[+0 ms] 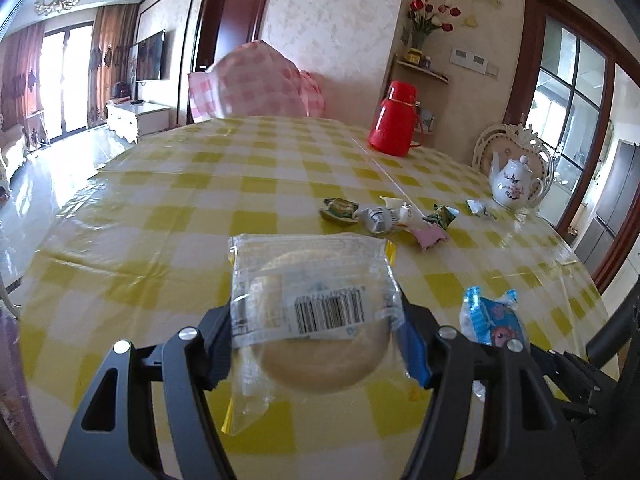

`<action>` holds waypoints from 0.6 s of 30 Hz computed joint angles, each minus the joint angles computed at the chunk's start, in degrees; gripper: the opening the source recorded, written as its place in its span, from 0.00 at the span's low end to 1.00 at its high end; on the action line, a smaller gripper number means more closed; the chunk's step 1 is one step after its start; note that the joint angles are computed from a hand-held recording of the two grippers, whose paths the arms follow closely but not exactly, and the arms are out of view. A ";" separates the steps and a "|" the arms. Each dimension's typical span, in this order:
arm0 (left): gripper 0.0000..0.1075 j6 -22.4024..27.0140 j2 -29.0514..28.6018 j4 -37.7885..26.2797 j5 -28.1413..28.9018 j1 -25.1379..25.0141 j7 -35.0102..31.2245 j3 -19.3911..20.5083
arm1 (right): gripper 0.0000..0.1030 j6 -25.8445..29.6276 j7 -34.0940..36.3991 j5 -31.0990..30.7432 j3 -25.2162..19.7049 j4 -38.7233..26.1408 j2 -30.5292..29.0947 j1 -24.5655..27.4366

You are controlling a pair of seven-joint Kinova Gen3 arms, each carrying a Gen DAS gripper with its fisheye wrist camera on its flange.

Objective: Organize snacks
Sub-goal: 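Carry the bun bag and blue packet to the purple box and release both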

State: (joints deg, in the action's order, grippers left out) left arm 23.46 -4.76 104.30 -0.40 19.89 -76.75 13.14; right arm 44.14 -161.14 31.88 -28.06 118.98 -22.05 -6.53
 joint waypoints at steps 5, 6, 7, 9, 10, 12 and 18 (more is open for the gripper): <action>0.63 1.40 -5.88 3.50 3.74 0.37 -6.03 -3.47 | 0.58 -0.03 -2.85 -0.17 -4.80 -0.52 0.15 -1.03; 0.63 1.85 -6.83 4.07 5.02 0.62 -7.80 -4.50 | 0.58 -0.12 -3.20 -0.30 -5.46 -0.68 0.42 -1.46; 0.63 2.40 -8.07 4.76 6.22 0.80 -9.72 -5.67 | 0.58 -0.21 -3.35 -0.46 -6.24 -0.89 0.82 -2.15; 0.63 3.03 -10.26 6.03 7.51 0.35 -12.33 -6.98 | 0.58 0.22 -4.49 0.14 -8.16 -1.61 1.91 -2.82; 0.63 3.40 -11.90 7.10 8.41 0.44 -14.28 -8.54 | 0.58 0.83 -5.37 0.83 -9.51 -2.20 2.76 -3.13; 0.63 4.39 -14.10 8.37 10.07 0.17 -17.28 -11.15 | 0.58 2.19 -7.14 2.73 -12.04 -3.46 4.82 -4.38; 0.63 7.72 -18.93 10.89 14.16 -2.48 -25.98 -20.87 | 0.58 5.54 -13.14 10.57 -18.39 -7.11 11.19 -8.41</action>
State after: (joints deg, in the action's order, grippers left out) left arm 31.18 -23.69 115.19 13.75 17.42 -102.73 -7.73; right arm 49.68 -174.28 42.45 -46.45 111.87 -10.85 -14.94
